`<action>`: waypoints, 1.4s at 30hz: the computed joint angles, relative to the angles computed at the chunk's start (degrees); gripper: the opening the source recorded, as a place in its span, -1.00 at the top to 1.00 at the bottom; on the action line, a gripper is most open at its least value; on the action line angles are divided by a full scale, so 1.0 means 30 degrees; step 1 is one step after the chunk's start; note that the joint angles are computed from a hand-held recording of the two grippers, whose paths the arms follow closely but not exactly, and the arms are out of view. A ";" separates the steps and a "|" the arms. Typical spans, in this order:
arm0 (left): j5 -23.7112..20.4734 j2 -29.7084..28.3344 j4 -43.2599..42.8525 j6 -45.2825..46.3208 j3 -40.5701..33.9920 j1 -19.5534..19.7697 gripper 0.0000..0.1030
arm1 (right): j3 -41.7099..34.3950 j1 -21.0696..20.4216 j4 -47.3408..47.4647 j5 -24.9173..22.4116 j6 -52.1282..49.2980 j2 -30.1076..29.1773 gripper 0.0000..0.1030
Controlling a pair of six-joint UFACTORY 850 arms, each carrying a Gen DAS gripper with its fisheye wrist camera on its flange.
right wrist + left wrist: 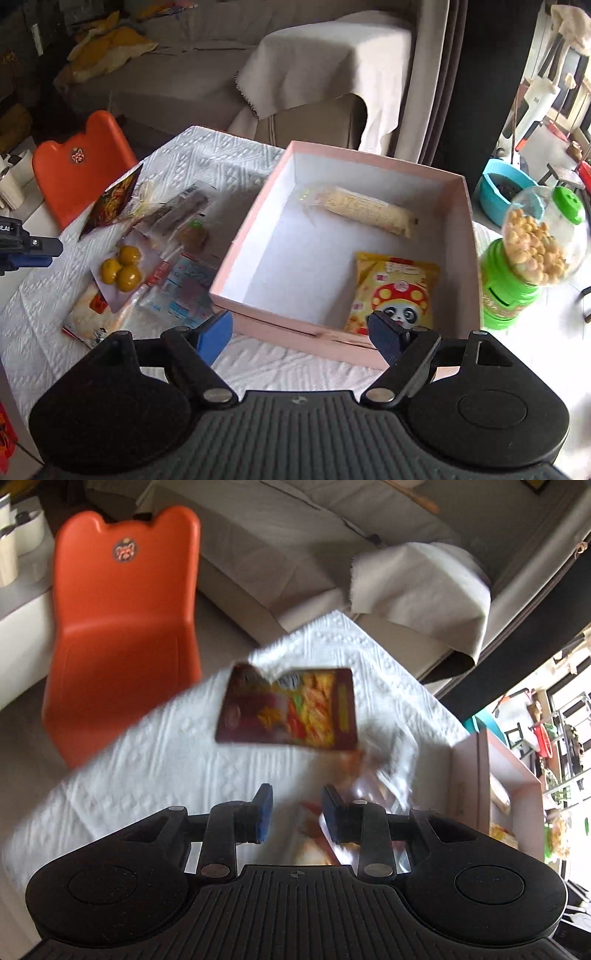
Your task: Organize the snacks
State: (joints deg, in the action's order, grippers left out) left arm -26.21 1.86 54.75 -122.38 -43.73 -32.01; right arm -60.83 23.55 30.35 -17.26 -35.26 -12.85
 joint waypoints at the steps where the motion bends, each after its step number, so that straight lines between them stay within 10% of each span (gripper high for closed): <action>1: 0.0269 -0.0055 0.0472 0.0175 0.0003 0.0468 0.35 | -0.0239 0.0290 0.0701 0.0029 -0.0469 -0.0189 -0.59; 9: 0.2154 0.0129 0.1914 -0.0840 0.0801 0.2995 0.35 | -0.6130 0.2390 0.4343 -0.1988 -0.3066 -0.4686 -0.59; 16: 0.3965 0.2148 -0.2493 0.2473 0.3263 0.3165 0.35 | -1.3626 0.4915 0.0286 -0.3330 0.0094 -1.0162 -0.56; 20: 0.4625 0.3347 -0.1300 -0.0623 0.4875 0.3248 0.35 | -1.9237 0.5497 -0.3071 -0.7386 0.3837 -1.3811 0.24; 27: 0.5333 0.4182 0.3601 -0.7448 0.6186 0.3447 0.35 | -1.3493 0.4867 0.0836 -1.1691 -0.1229 -1.0183 0.36; 32: 0.5792 0.3907 0.0716 -0.3515 0.5689 0.3599 0.35 | -1.0356 0.5414 0.0401 -0.5968 -0.4887 -0.7833 -0.17; 35: 0.6601 0.3624 -0.0987 -0.1768 0.5450 0.3746 0.35 | -1.2771 0.5819 -0.2859 -0.4737 -0.1836 -0.9646 -0.33; 39: 0.6575 0.2981 -0.0981 -0.1597 0.4915 0.3674 0.35 | -1.9148 0.5594 -0.4087 -0.9595 0.4134 -1.4006 -0.33; 42: 0.6699 0.2878 -0.0322 -0.2268 0.4891 0.3698 0.35 | -1.8568 0.5597 -0.4138 -0.9754 0.4576 -1.3611 -0.19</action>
